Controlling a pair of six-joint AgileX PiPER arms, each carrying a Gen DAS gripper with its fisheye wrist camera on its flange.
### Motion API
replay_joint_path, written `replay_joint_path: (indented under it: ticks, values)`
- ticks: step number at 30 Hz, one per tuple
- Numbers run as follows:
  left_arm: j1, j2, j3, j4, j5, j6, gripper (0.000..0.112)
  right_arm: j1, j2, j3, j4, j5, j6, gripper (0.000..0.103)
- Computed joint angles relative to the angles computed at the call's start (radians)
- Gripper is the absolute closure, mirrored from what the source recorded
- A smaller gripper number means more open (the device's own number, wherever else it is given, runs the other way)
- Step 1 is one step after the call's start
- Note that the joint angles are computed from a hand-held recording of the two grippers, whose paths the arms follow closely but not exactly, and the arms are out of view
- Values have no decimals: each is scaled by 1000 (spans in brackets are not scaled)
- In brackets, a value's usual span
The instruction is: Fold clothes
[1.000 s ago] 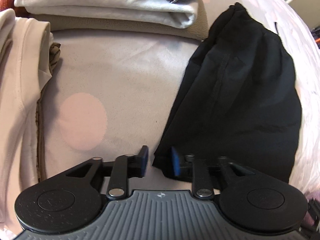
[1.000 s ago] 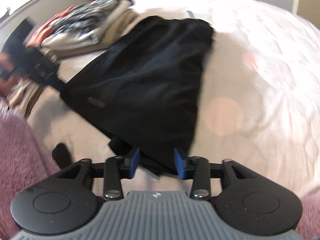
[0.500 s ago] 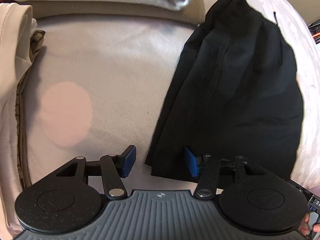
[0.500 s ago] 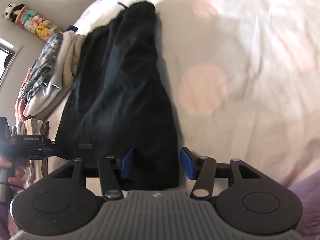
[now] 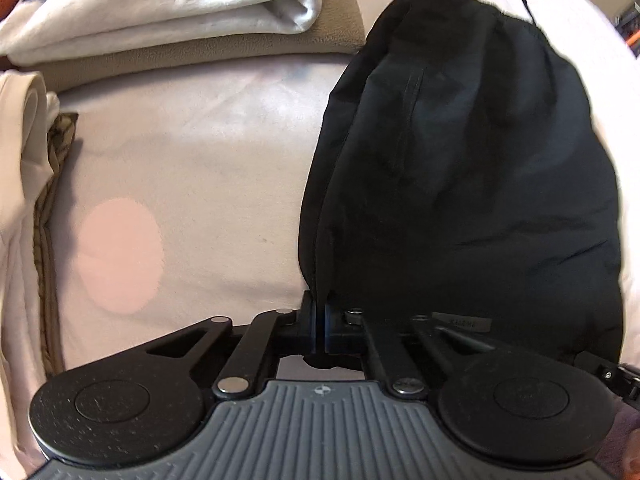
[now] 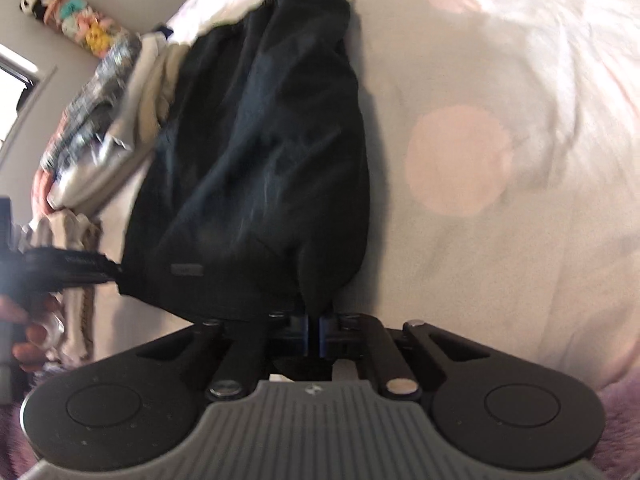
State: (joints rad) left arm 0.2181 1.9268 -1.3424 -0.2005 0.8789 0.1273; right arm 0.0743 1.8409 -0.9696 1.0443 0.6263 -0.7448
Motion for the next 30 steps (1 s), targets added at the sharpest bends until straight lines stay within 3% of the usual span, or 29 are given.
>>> replay_joint_path:
  ticks: [8,13,17,20,27,30]
  values:
    - [68,-156,7,-279,168,79,111,-222,-81,-109,-44,214,40,98]
    - [-5,-253,50,-317,207,44,111,-368,-132,-177,-86,334,22,98]
    - [-146,-281,93,-216,173,-63,111,-428,-176,-165,-164,386,15,98]
    - [-204,-270,114,-125,169,-141,111,-443,-192,-111,-214,386,-6,98]
    - [-271,-210,153,-12,141,-272,110,-333,-247,67,-265,139,-119,96]
    - [-278,-229,189,11,133,-302,106,-312,-257,98,-269,87,-153,89]
